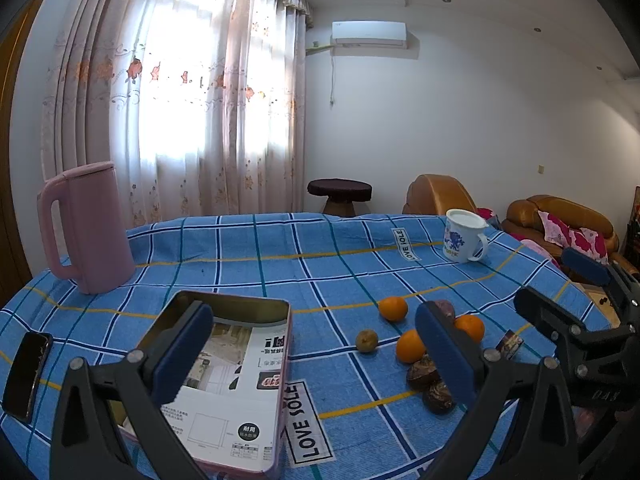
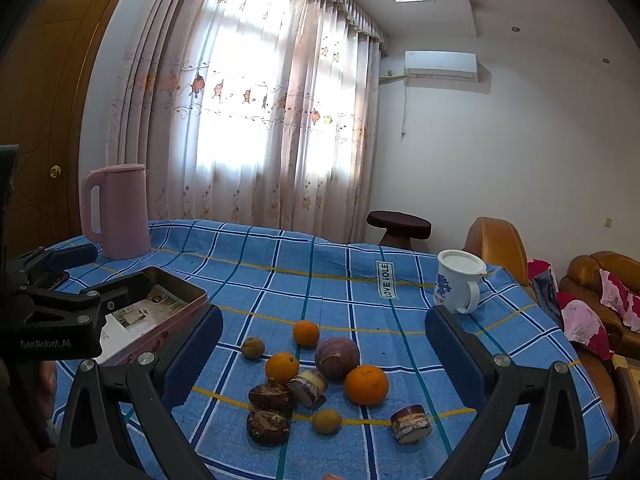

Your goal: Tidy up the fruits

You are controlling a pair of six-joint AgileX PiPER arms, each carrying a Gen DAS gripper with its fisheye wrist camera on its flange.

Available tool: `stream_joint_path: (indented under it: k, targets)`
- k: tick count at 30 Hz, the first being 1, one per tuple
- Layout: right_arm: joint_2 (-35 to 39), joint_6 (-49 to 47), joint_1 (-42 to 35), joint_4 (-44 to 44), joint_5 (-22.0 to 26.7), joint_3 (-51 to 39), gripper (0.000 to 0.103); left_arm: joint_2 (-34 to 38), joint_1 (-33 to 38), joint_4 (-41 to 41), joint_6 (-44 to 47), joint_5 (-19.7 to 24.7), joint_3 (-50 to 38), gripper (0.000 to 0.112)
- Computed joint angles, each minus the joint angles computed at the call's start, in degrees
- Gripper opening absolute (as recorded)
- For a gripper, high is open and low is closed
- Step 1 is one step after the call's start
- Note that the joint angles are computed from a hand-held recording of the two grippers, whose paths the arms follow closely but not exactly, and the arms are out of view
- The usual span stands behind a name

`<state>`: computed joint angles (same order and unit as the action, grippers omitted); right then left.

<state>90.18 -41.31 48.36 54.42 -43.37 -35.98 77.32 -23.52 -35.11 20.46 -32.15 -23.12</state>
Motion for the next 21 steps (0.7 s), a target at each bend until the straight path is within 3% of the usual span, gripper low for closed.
stream_joint_path:
  k: [21]
  targets:
    - [0.5,0.0,0.7,0.2,-0.4,-0.3,0.102,0.1,0.2,0.5,-0.8,-0.1,0.1,0.103]
